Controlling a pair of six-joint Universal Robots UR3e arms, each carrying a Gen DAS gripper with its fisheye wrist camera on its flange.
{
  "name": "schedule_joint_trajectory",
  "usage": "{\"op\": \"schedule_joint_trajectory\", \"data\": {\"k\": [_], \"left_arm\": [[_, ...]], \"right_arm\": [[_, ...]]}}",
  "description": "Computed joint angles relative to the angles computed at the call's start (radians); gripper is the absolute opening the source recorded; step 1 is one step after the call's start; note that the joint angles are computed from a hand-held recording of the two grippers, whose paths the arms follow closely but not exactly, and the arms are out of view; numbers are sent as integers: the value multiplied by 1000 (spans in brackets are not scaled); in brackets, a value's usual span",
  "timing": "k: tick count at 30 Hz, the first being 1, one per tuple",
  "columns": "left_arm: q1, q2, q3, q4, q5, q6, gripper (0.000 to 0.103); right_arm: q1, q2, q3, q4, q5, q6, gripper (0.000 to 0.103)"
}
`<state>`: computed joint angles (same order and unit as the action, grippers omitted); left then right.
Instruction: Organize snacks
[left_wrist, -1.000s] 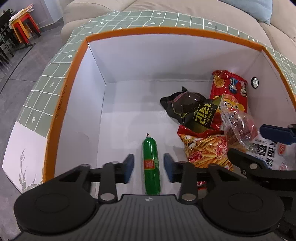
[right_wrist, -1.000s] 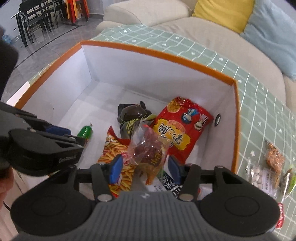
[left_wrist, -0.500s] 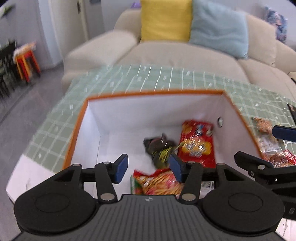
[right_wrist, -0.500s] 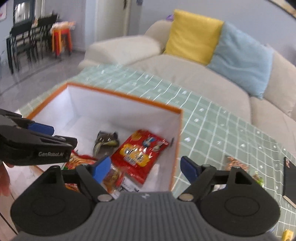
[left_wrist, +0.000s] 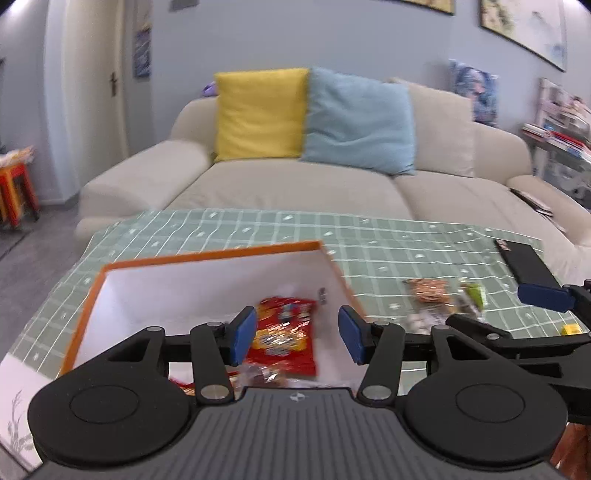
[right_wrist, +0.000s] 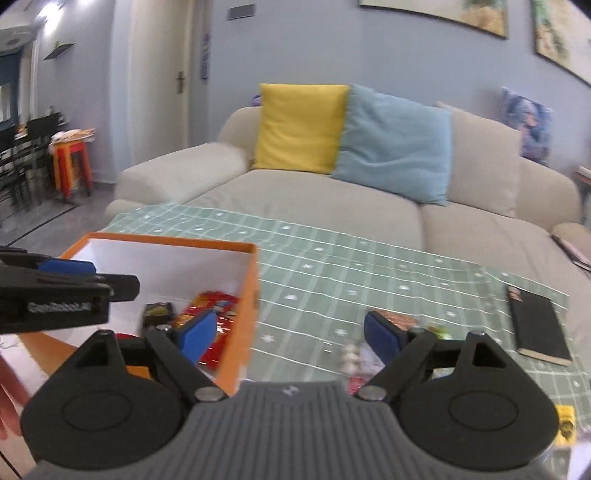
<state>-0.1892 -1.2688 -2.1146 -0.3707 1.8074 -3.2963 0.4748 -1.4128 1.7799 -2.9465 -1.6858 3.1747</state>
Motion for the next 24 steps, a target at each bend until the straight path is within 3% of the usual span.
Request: {"op": "schedule_joint_trajectory", "data": {"k": [5,8,11,15,24], "left_arm": [[-140,-146,50,106,79,24,61],[-179,-208,84,110,56,19,61],[-213,-263,124,99,29,13,73],[-224,-314,159,75,-40,-14,80],[-233,-450,300,12,-66,-34,83]], "right_arm": [[-91,-115,148,14,3,24,84],[-149,-166,217,42,6,24,84],[-197,-205,276,60,12,19,84],[-255,-231,359,35,27,11,84],[-330,-162,374,-26,56,-38,84]]}}
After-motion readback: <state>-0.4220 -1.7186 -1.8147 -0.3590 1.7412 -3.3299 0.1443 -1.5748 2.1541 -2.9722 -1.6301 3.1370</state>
